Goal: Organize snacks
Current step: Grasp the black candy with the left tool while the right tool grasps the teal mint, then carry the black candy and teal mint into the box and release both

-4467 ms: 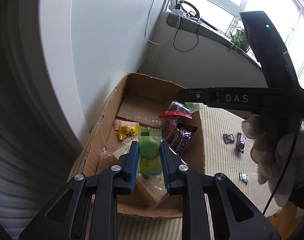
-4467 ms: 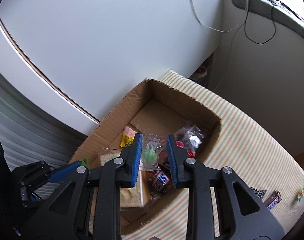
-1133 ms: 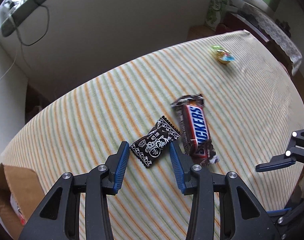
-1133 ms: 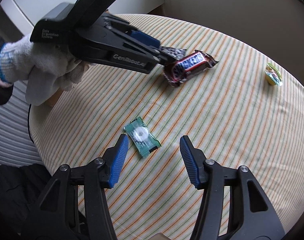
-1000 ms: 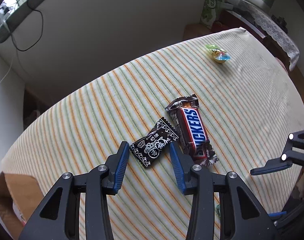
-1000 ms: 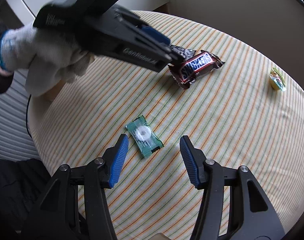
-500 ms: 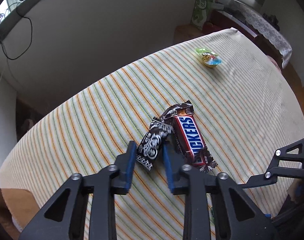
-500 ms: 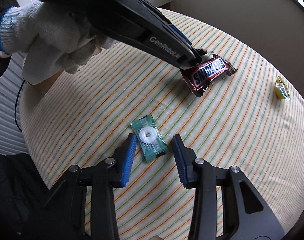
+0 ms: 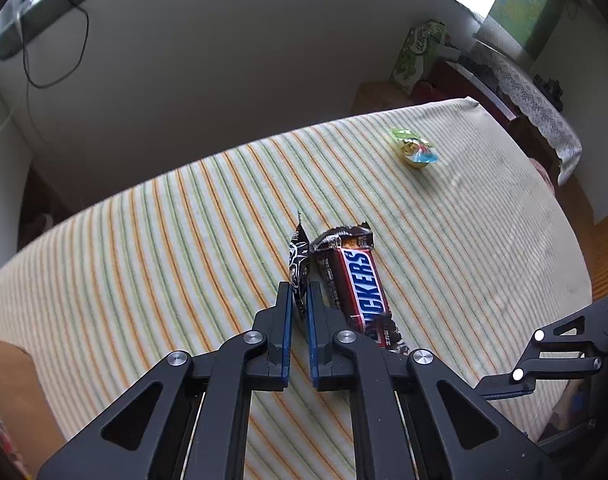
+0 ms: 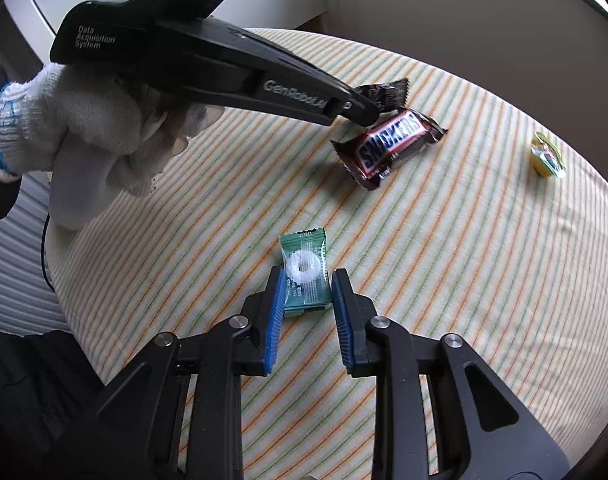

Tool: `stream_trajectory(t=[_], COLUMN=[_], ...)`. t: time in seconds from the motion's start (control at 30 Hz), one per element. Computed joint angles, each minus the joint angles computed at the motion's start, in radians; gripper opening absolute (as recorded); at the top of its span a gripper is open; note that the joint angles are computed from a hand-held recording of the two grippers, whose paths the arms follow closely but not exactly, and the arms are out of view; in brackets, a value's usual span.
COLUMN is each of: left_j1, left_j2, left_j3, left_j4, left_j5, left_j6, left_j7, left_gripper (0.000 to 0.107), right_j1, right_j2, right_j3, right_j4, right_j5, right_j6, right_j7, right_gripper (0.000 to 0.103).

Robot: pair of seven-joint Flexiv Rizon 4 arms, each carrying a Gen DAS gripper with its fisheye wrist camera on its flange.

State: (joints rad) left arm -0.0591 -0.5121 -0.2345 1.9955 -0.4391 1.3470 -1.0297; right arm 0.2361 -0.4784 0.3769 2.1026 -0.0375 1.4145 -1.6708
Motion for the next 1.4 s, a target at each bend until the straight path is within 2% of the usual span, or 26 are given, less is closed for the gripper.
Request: stream_trajectory(t=[0.07,0.17,0.23,0.33,0.5,0.7,0.8,0.93,1.0,1.13,1.4], left_j1=[0.003,-0.011,-0.047,-0.065,-0.084,-0.044,-0.036,0.029,0.071,0.123,0.213], left_j2=[-0.006,-0.011,-0.009,-0.018,-0.061,-0.061,-0.055,-0.036,-0.012,0.034,0.169], left_j3=[0.0,0.013,0.07,0.091,0.088,0.036,0.025,-0.053,-0.102,-0.16,-0.237], left_j4=[-0.009,-0.018,-0.033,-0.059,-0.105,-0.077,-0.058,-0.016,0.017,0.073,0.206], left_j5=[-0.008,-0.012,0.033,0.067,0.097,0.1,0.093,0.038,0.011,-0.02,-0.086], left_j6=[-0.023,-0.01,-0.033,-0.052,-0.026,0.044,0.078,0.115,0.139,0.176,0.243], left_j7=[-0.01,-0.041,-0.089,-0.12,-0.165,-0.141,-0.153,-0.152,-0.139,-0.124,-0.13], left_gripper=[0.006,0.007,0.014,0.022,0.022,0.02,0.02,0.02,0.02,0.02,0.02], right_j1=[-0.018,-0.031,-0.044,-0.066,-0.066,-0.025,-0.037,-0.06,-0.083,-0.069,-0.011], right_j2=[-0.004,-0.003,-0.003,-0.006,0.017,0.023,0.027,0.044,0.059,0.098,0.158], right_j3=[-0.004,0.007,0.019,0.032,0.033,-0.002,0.011,0.028,0.051,0.041,0.014], right_j4=[-0.002,-0.005,-0.009,-0.015,-0.025,-0.011,-0.007,-0.007,-0.015,-0.01,-0.03], right_j5=[-0.004,0.009,0.021,0.039,0.068,0.07,0.087,0.111,0.138,0.158,0.17], right_j6=[-0.008,-0.012,-0.016,-0.023,-0.051,-0.031,-0.025,-0.023,-0.035,-0.03,-0.045], right_j7=[-0.022,-0.034,-0.047,-0.075,-0.093,-0.071,-0.066,-0.063,-0.076,-0.079,-0.07], right_gripper=[0.025,0.025,0.025,0.025,0.025,0.025,0.025,0.025,0.025,0.025,0.025])
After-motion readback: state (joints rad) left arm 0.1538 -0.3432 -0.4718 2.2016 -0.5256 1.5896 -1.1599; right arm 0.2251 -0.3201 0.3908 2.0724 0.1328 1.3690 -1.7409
